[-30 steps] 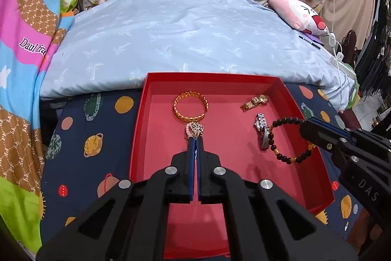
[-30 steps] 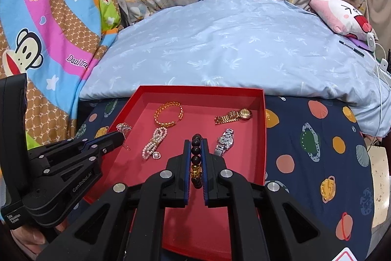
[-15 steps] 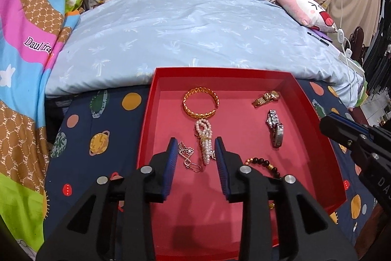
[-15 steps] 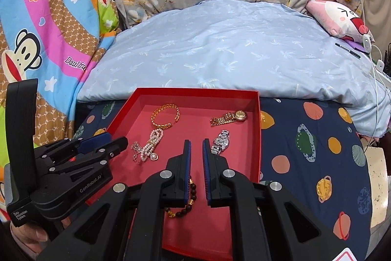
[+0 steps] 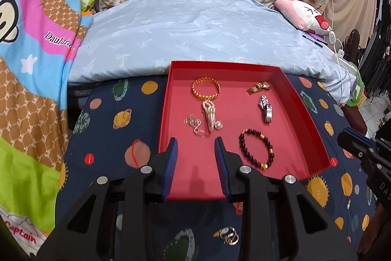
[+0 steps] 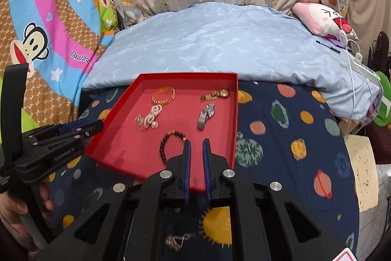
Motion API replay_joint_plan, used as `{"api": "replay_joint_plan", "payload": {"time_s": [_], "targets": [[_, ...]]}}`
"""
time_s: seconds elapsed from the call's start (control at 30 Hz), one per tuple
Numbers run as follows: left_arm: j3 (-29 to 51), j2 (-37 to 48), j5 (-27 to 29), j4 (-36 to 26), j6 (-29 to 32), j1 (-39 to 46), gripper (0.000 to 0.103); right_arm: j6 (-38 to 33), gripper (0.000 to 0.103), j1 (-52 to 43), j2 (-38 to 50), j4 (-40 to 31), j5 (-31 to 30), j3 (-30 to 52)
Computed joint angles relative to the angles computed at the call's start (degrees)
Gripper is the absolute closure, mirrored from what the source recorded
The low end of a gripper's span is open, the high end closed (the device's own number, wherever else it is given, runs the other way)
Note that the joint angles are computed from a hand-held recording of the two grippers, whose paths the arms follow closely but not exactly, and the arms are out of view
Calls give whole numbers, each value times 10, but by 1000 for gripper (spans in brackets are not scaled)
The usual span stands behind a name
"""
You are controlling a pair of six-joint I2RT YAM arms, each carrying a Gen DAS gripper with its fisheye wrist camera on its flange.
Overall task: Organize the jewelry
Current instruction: 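Lift both grippers out of the red tray, then lower the right gripper onto the interlocked silver rings and close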
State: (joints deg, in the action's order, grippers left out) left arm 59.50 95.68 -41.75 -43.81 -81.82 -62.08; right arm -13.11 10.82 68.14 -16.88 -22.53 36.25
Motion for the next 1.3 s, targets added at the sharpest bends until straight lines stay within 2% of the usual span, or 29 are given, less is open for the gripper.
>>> {"api": "replay_joint_plan", "payload": {"time_s": [0.27,0.47,0.67,0.8,1.03,1.1,1.3], "targets": [[7,12,4,-79,-125,-85,73,-42,93,-71,-88,-80,-44,-57],[1,27,27,-89,-205,-141,72,-84,92,-127,-128,-133,-71,-92],[-3,62,61,-67,-269,-192,69,-136,92,-181,-139,-168,-88,-128],[-10,82,83,-39,-290,-210,69,-154,92,-197,-140,-174,-90,-149],[-14,101,99,-8,-306,-216,69,-139,89,-172,-143,-155,-89,-178],[-10,104,99,-8,-300,-214,69,-122,81,-150,-145,-141,-81,-184],[-8,107,98,-4,-288,-208,68,-65,81,-79,-124,-88,-58,-193]]}}
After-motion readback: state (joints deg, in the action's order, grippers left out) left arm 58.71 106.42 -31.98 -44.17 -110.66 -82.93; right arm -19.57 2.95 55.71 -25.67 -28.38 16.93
